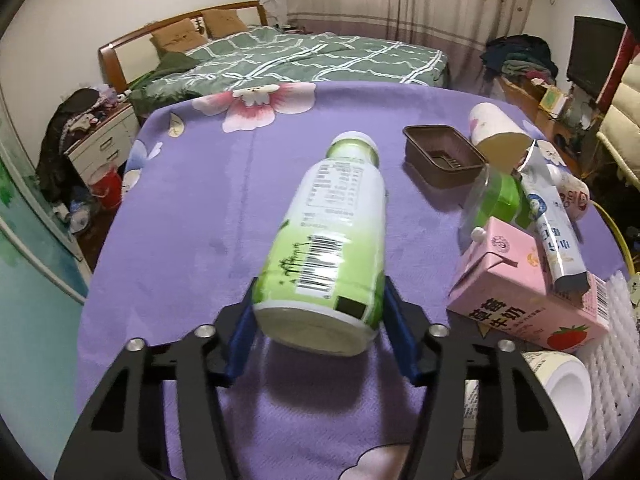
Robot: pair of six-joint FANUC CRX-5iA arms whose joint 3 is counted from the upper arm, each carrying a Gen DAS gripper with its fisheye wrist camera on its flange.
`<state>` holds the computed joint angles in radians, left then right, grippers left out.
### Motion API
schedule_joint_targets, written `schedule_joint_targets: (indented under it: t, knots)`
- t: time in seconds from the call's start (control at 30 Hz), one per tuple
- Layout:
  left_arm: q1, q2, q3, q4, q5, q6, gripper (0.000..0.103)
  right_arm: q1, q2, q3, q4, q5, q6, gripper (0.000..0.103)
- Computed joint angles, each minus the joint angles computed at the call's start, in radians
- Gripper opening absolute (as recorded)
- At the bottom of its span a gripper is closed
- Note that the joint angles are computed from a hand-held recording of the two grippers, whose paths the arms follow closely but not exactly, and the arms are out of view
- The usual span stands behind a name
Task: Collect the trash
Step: 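Grasp the white-green bottle with the left gripper and lift it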
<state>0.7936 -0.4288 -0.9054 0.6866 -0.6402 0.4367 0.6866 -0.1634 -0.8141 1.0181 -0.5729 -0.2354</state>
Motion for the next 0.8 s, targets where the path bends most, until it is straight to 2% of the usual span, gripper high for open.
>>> schedule_joint_targets:
  t: [0.2,0.53,0.8]
  knots:
    - [0.008,-0.046,-0.032,0.070,-0.005,-0.073,0.055,0.004,-0.009,-0.004,0.006,0.006,-0.004,0.052]
    - [0.004,-0.167,-0.026,0.097,-0.013,-0.092,0.054,0.009,-0.024,-0.018,0.014,0.011,-0.019,0.052]
    - [0.032,-0.231,-0.012,0.107,-0.055,-0.083,0.053,0.005,-0.037,-0.031,0.008,0.015,-0.024,0.052]
